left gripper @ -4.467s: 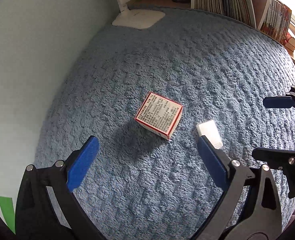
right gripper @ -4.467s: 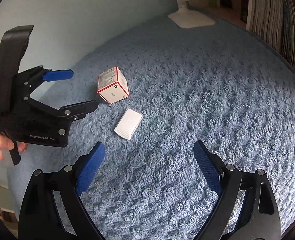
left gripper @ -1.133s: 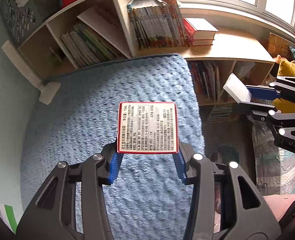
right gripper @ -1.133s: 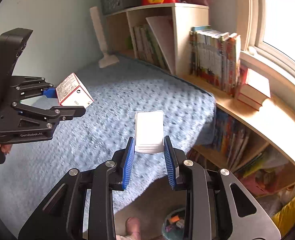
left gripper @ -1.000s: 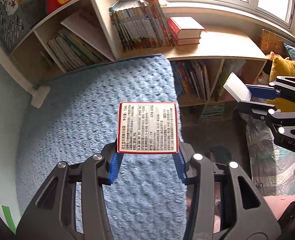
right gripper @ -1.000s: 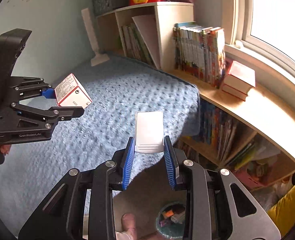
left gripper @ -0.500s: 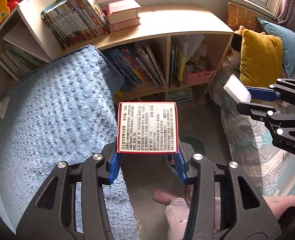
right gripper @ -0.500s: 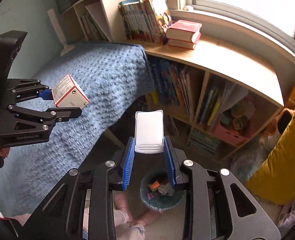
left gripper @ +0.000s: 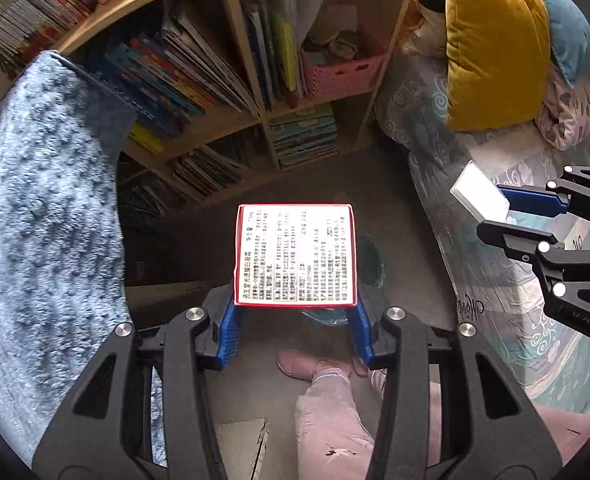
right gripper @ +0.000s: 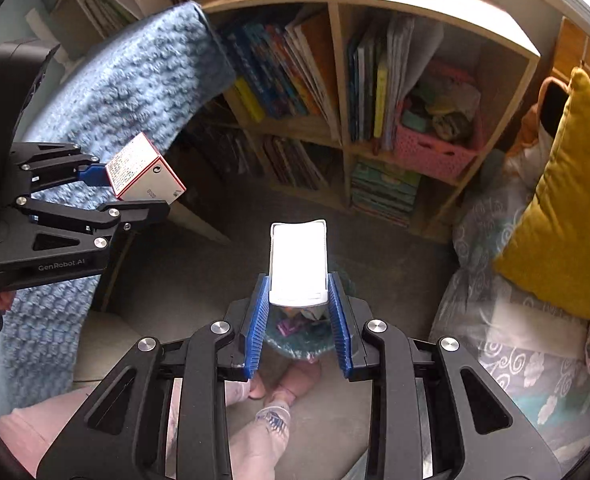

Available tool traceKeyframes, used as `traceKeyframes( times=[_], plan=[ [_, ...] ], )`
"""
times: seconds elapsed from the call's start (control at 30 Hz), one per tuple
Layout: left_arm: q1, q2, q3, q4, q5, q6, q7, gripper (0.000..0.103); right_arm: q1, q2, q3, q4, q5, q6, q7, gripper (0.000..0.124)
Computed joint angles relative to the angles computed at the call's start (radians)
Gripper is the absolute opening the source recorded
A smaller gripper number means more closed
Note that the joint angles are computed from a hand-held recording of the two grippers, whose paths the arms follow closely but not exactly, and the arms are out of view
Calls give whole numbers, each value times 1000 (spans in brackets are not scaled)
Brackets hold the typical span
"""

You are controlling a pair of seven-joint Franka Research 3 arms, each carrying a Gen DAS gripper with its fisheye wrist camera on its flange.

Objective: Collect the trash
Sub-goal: 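Carry the printed box and white card with both tools over the wastebasket, then open both tools to drop the box and card into the wastebasket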

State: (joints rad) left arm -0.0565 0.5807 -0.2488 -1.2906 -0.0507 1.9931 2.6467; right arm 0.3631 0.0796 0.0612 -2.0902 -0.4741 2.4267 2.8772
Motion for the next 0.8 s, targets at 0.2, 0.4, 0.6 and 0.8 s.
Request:
traceKeyframes(
  times=[0.2, 0.4, 0.6, 0.8],
  plan=[
    [-47, 52, 27, -49, 99, 28, -32, 42, -10, 44, -15, -64, 74, 75, 19, 30],
    [-75, 113, 32, -53, 169, 64, -59, 42, -5, 117, -43, -77, 149, 167, -7, 30],
    [-86, 152, 30, -27, 189, 50, -83, 43, 0, 159, -74, -87, 203, 256, -73, 30],
    [-88, 137, 26, -78, 209, 104, -98, 69, 12, 175, -103, -85, 242, 275, -124, 48]
  ],
)
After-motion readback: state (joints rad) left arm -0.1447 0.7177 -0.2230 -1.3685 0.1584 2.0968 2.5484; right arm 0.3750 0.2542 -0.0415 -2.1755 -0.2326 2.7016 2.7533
